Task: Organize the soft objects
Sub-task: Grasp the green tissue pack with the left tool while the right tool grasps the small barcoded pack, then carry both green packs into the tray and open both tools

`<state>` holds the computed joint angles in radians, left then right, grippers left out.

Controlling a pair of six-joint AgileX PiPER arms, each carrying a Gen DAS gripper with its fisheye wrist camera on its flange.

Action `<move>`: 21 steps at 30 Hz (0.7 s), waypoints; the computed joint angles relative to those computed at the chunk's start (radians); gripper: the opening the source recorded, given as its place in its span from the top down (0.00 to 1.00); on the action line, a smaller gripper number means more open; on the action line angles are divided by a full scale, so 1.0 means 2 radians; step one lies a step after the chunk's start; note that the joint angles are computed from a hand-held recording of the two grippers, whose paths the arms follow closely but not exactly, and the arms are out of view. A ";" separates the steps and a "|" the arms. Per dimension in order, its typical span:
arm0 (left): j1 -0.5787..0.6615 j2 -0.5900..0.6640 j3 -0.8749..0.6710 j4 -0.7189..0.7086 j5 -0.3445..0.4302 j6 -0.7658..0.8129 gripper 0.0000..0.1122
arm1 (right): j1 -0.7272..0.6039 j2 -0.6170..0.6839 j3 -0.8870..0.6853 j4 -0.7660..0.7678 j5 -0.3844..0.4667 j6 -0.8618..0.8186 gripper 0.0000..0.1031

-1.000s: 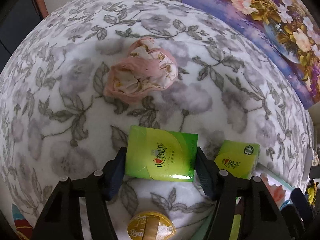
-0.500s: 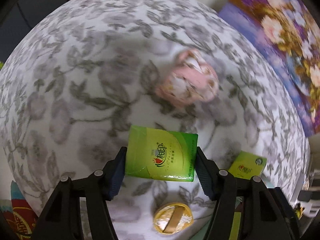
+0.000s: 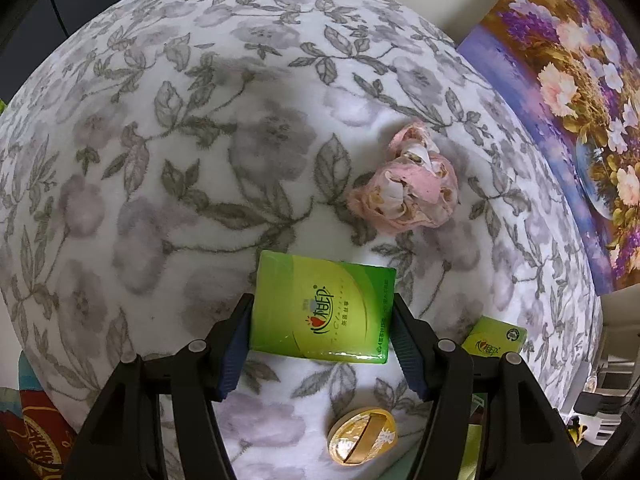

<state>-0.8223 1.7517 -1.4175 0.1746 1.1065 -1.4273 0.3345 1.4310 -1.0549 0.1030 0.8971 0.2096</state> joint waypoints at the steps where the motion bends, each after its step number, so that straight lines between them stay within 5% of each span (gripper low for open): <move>1: 0.005 0.000 0.001 -0.002 -0.004 0.004 0.41 | 0.000 0.000 -0.002 0.005 0.000 -0.004 0.65; 12: 0.022 -0.018 0.032 -0.036 -0.039 0.029 0.41 | 0.039 0.037 -0.019 -0.047 0.012 0.074 0.72; 21: 0.027 -0.036 0.042 -0.059 -0.064 0.064 0.41 | 0.070 -0.031 -0.012 -0.085 0.040 0.158 0.78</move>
<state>-0.7682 1.6790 -1.3326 0.0562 0.9777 -1.2997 0.4753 1.3686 -1.0792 -0.0674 0.9767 0.5259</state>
